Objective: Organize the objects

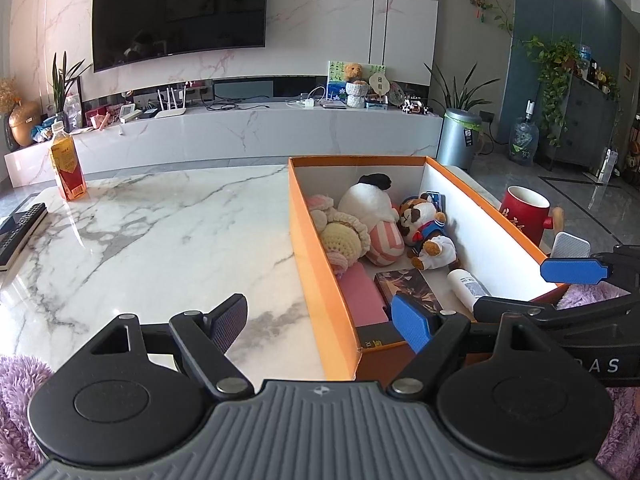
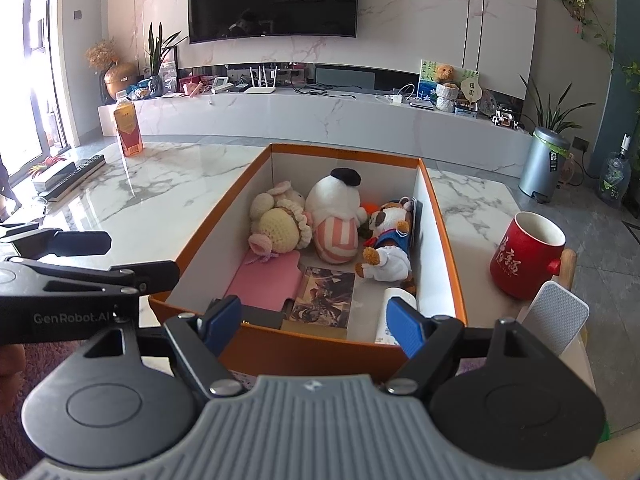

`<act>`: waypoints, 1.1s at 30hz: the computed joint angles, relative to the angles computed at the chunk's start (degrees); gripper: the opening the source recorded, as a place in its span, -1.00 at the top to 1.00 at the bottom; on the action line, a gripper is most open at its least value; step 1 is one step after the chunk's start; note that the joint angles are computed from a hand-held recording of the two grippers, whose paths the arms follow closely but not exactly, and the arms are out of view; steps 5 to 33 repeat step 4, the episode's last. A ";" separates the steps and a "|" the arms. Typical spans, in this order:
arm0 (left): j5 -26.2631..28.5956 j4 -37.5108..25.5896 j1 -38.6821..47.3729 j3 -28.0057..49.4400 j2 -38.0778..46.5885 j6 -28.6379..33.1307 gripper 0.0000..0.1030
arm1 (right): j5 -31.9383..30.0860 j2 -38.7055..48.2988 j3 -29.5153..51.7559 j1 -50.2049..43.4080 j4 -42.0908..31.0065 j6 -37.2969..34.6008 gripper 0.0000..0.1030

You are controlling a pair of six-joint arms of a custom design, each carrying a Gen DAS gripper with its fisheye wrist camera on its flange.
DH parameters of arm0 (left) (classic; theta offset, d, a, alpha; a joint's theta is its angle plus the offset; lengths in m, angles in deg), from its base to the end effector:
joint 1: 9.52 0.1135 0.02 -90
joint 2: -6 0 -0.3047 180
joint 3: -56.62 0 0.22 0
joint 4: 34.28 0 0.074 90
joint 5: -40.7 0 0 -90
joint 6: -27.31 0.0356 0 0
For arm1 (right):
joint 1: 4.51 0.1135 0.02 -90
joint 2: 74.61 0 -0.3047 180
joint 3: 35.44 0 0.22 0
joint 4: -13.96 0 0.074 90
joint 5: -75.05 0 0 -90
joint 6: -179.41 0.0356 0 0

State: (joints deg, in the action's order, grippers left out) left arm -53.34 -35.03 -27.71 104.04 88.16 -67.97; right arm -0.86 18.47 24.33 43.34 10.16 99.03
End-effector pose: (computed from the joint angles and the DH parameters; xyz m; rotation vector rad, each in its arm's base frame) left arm 0.2368 -0.0752 0.2264 0.2069 2.1828 -0.1540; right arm 0.2123 0.2216 0.2315 -0.5945 2.1295 0.2885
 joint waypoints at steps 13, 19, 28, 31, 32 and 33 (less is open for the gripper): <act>0.08 -0.44 -0.18 0.08 -0.22 -0.28 -0.82 | -0.04 -0.03 -0.14 -0.03 0.12 0.01 -0.57; 0.08 -0.44 -0.18 0.08 -0.22 -0.28 -0.82 | -0.04 -0.03 -0.14 -0.03 0.12 0.01 -0.57; 0.08 -0.44 -0.18 0.08 -0.22 -0.28 -0.82 | -0.04 -0.03 -0.14 -0.03 0.12 0.01 -0.57; 0.08 -0.44 -0.18 0.08 -0.22 -0.28 -0.82 | -0.04 -0.03 -0.14 -0.03 0.12 0.01 -0.57; 0.08 -0.44 -0.18 0.08 -0.22 -0.28 -0.82 | -0.04 -0.03 -0.14 -0.03 0.12 0.01 -0.57; 0.08 -0.44 -0.18 0.08 -0.22 -0.28 -0.82 | -0.04 -0.03 -0.14 -0.03 0.12 0.01 -0.57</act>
